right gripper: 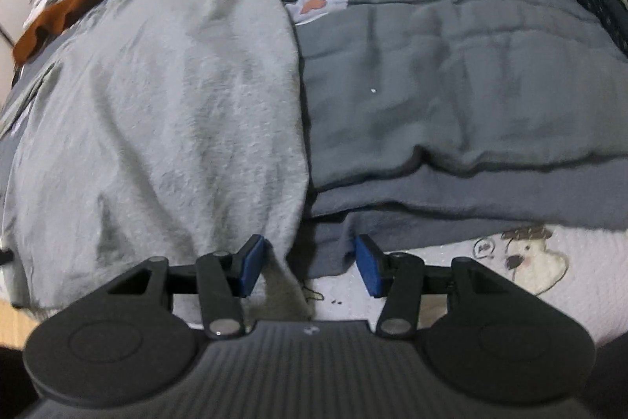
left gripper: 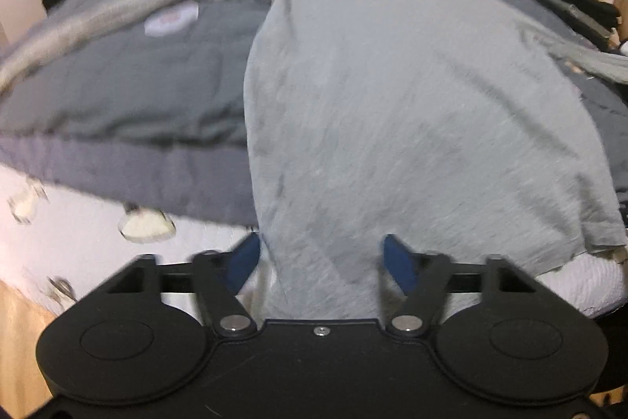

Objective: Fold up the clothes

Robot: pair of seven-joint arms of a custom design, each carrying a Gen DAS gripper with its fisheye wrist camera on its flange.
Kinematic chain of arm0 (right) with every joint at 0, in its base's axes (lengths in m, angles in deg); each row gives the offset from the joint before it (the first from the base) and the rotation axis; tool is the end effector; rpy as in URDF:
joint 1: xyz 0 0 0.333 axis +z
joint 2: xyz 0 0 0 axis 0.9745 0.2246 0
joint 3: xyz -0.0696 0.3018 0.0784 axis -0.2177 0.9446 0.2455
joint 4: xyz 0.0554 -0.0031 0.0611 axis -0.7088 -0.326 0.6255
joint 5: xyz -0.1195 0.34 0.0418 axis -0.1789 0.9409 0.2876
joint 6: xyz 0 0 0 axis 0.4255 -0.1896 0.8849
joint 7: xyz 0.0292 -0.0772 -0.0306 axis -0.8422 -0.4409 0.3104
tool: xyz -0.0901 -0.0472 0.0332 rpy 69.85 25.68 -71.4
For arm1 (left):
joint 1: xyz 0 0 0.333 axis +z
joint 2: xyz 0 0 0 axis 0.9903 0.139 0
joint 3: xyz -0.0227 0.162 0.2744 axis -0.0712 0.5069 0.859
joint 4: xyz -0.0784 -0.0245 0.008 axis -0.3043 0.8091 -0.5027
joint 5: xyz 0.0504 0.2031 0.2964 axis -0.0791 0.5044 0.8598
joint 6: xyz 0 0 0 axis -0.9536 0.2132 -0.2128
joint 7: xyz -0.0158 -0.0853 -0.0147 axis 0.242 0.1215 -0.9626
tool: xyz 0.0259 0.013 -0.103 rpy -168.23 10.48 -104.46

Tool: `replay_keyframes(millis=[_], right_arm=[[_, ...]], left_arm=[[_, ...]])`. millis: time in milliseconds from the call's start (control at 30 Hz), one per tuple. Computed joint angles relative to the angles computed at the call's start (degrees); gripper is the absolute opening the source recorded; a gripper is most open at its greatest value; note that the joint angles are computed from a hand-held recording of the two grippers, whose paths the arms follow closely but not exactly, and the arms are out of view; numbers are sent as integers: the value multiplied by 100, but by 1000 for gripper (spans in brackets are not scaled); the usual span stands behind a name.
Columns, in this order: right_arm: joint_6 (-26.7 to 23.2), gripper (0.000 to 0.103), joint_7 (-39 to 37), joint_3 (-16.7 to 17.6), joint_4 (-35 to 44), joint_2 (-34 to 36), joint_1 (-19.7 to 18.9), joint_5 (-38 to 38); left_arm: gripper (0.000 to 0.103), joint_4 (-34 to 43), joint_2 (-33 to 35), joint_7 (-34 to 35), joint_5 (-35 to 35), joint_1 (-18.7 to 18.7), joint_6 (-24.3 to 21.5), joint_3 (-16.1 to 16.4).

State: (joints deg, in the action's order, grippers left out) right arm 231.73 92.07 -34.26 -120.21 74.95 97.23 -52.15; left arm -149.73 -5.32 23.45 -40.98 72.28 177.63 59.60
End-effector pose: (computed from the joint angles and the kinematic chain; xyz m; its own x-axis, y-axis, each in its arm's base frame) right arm 0.4958 0.2334 0.4806 0.3087 -0.9172 -0.2520 -0.8715 -0.1666 -0.4613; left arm 0.3145 -0.1875 0.4985 0.3987 -0.9105 0.1101 -0.7587 -0.3949 -0.5181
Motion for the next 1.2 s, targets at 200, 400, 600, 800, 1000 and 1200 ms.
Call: replay_keyframes(millis=[200, 400, 600, 800, 1000, 1200], right_arm=[[-81, 0, -1011, -100, -40, -250, -6, 2048], [-406, 0, -1890, -455, 25, -1042, 9, 3121], [-1053, 0, -1791, -512, -159, -1468, -146, 2126], [-1224, 2, -914, -141, -183, -1174, -369, 63], [-631, 15, -618, -188, -259, -1245, -248, -434], [147, 34, -873, -197, 299, -545, 65, 266]], left_arm=[[7, -582, -852, 152, -455, -105, 309, 404], [6, -710, -1866, 636, -811, -123, 18, 677], [6, -543, -1619, 1154, -1189, -252, -504, 640], [8, -611, -1729, 1139, -1147, -91, -413, 389], [59, -468, -1829, 897, -753, 139, -85, 96], [59, -368, -1038, 983, -344, 340, 419, 18]])
